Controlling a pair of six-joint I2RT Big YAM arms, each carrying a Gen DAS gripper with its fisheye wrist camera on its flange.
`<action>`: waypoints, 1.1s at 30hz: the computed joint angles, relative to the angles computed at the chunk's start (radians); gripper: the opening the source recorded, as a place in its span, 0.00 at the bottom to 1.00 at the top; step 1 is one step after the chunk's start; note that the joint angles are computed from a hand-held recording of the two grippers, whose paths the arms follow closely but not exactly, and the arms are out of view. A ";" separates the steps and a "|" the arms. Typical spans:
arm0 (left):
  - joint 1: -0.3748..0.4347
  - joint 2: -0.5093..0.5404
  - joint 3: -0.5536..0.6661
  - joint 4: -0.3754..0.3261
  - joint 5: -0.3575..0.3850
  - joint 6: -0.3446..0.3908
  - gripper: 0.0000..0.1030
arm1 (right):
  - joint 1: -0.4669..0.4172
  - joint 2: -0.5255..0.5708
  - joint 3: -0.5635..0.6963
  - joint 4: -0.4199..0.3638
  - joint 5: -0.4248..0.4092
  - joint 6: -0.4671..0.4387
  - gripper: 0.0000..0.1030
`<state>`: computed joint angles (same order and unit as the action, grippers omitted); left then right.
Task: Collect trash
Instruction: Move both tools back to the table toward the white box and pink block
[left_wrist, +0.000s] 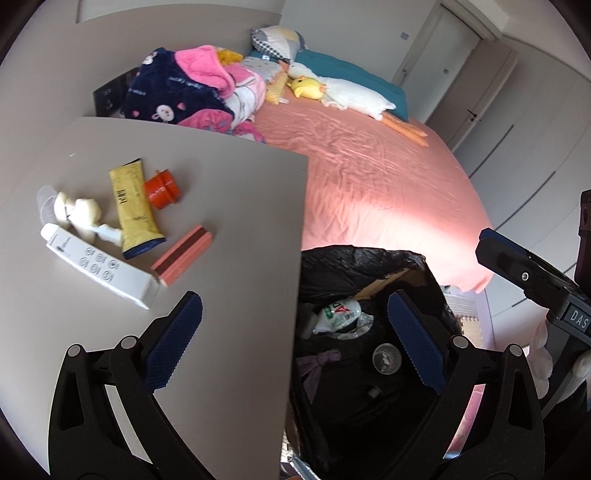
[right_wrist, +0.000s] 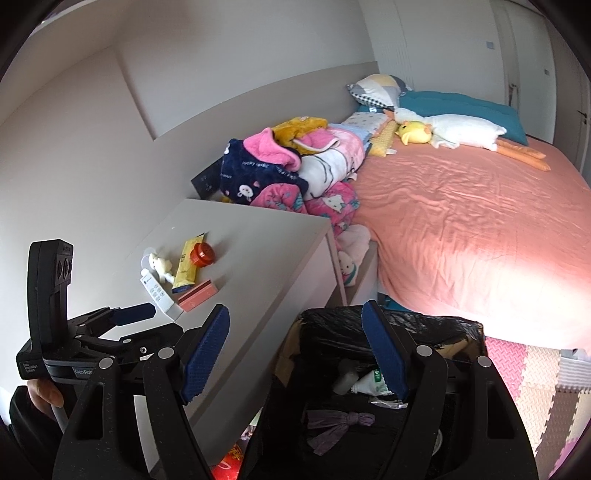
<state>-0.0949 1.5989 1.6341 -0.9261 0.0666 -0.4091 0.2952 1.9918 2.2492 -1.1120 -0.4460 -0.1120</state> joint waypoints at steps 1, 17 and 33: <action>0.005 -0.003 -0.005 0.001 -0.003 -0.004 0.94 | 0.004 0.004 0.005 -0.003 0.000 -0.004 0.73; 0.094 -0.058 -0.100 0.020 -0.041 -0.078 0.94 | 0.092 0.079 0.081 -0.039 -0.015 -0.081 0.73; 0.175 -0.006 -0.079 -0.010 -0.045 -0.146 0.94 | 0.142 0.178 0.194 -0.093 -0.007 -0.136 0.73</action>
<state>0.0797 1.5925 1.5550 -0.9356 0.0215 -0.5554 0.4368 2.1696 2.4431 -1.2055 -0.4531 -0.2483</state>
